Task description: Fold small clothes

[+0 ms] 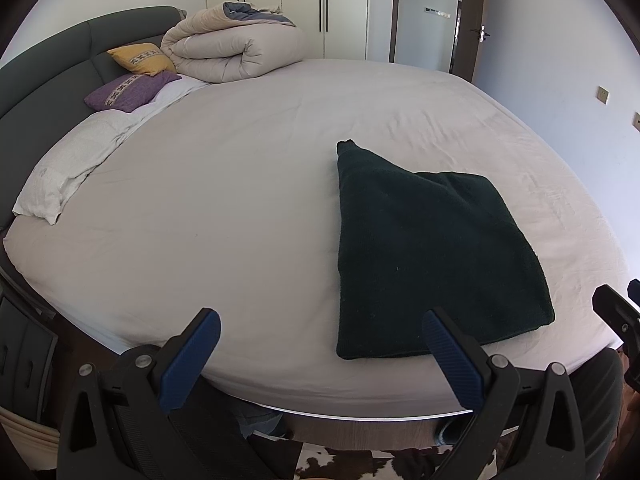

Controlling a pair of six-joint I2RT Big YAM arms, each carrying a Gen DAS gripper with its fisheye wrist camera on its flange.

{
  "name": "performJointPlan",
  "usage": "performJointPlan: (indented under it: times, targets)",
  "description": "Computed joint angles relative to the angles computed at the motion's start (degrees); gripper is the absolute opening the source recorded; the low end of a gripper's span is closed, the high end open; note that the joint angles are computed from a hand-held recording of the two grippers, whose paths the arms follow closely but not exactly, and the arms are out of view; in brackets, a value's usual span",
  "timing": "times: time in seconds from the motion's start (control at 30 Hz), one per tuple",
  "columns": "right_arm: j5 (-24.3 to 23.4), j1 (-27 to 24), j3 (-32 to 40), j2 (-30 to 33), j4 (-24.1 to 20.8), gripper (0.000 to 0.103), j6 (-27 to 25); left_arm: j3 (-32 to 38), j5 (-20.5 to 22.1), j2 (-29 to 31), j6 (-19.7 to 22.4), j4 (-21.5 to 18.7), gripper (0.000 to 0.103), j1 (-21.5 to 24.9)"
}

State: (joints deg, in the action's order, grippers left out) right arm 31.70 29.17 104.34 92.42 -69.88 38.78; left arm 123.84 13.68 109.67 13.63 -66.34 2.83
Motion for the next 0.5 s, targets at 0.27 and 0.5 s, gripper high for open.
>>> performJointPlan:
  times: [0.27, 0.5]
  targets:
    - [-0.1, 0.1, 0.2, 0.3, 0.0, 0.103, -0.1, -0.5, -0.1, -0.1, 0.1, 0.2, 0.103, 0.0]
    - [-0.1, 0.2, 0.2, 0.4, 0.0, 0.103, 0.1, -0.8, -0.1, -0.3, 0.1, 0.4, 0.103, 0.0]
